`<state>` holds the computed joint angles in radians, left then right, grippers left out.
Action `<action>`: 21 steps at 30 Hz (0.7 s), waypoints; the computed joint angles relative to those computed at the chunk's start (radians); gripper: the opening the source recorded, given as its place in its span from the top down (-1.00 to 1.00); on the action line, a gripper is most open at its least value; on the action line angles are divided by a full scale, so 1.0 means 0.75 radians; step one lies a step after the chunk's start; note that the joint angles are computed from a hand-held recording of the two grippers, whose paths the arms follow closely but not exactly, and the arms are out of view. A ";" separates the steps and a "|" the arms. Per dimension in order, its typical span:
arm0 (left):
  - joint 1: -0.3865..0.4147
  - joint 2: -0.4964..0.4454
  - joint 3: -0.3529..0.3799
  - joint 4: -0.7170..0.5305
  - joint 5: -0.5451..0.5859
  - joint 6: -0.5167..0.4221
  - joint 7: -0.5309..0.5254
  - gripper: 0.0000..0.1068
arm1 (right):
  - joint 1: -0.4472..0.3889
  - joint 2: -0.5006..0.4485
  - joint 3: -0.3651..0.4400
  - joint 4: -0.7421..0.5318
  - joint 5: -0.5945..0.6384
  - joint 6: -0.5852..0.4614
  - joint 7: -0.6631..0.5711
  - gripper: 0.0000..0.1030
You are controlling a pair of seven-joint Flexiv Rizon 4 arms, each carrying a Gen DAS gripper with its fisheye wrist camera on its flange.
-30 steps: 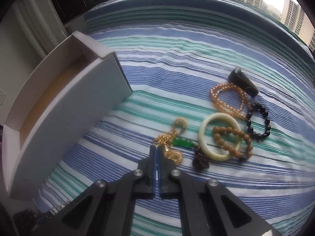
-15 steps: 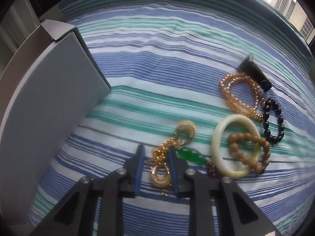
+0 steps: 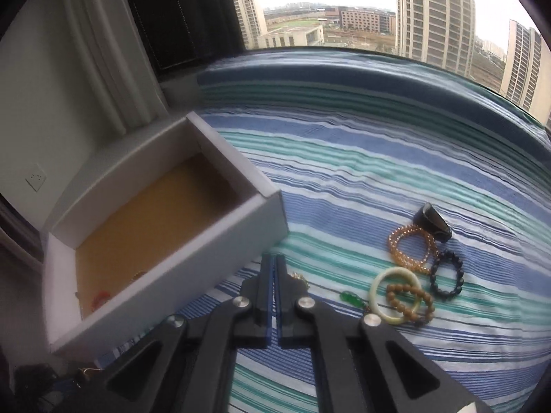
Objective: Organize jewelry
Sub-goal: 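Carry both pieces into the white box and open both tools to drop them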
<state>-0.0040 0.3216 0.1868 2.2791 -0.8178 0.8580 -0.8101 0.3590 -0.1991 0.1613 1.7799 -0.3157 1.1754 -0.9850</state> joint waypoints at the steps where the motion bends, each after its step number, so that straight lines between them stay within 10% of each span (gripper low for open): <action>1: 0.015 0.004 0.010 -0.022 0.009 -0.004 -0.008 0.43 | 0.003 0.006 0.008 -0.004 0.003 0.024 -0.014 0.99; 12: 0.134 0.002 0.083 -0.110 0.059 0.033 -0.041 0.43 | 0.084 -0.048 0.080 -0.236 0.116 -0.113 -0.200 0.97; 15: 0.138 0.021 0.092 -0.087 0.052 0.023 -0.033 0.43 | 0.063 -0.098 0.060 -0.210 0.192 -0.133 -0.178 0.48; 21: 0.142 0.026 0.096 -0.066 0.038 -0.018 -0.033 0.43 | 0.032 -0.317 -0.012 -0.216 0.218 -0.245 -0.089 0.46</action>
<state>0.1021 0.3408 0.2585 2.2293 -0.7892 0.8444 -0.8352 0.3826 -0.4371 0.1524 1.6175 -0.1520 0.9913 -1.0516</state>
